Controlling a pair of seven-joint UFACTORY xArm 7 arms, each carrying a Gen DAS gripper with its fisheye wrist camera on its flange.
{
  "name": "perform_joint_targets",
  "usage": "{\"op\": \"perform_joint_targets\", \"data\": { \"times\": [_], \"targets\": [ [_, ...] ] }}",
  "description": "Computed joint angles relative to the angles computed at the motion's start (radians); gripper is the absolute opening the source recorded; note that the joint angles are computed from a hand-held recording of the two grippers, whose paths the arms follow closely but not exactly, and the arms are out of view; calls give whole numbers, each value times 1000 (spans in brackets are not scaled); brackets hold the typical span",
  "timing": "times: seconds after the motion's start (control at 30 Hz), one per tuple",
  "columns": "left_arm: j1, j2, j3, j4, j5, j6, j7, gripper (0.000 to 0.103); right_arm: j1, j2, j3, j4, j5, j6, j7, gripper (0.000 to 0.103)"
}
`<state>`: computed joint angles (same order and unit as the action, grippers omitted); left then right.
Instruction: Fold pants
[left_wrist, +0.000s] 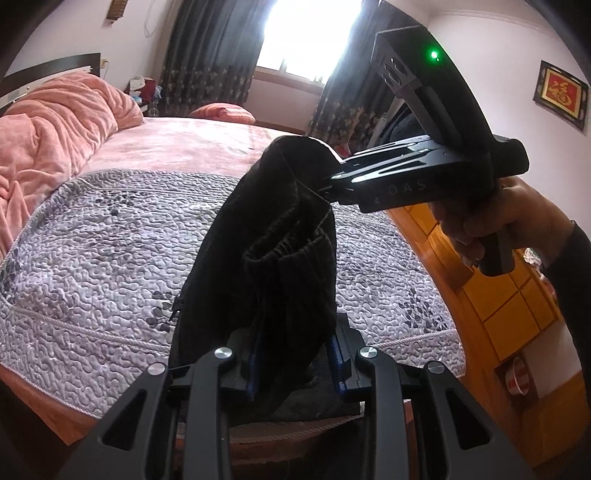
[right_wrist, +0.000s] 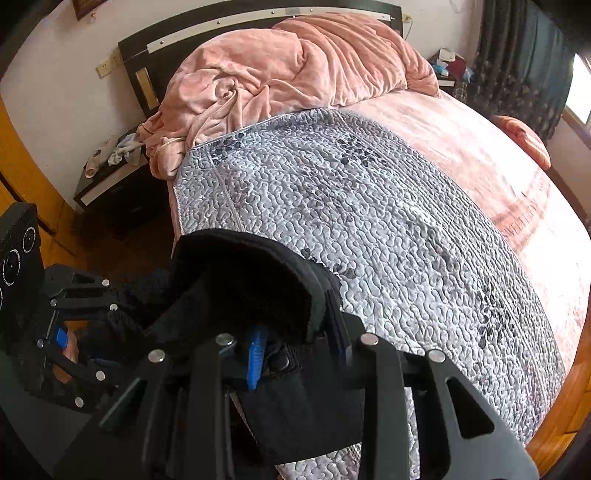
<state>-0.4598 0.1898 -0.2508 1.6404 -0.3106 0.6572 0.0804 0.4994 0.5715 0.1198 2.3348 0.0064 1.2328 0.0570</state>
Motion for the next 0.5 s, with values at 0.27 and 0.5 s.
{"op": "perform_joint_targets", "data": {
  "times": [0.27, 0.5],
  "targets": [
    [-23, 19, -8, 11, 26, 6, -1, 29, -35, -121, 13, -221, 14, -105, 12, 28],
    [-42, 40, -14, 24, 44, 13, 3, 29, -67, -214, 25, -388, 23, -185, 7, 28]
  ]
}}
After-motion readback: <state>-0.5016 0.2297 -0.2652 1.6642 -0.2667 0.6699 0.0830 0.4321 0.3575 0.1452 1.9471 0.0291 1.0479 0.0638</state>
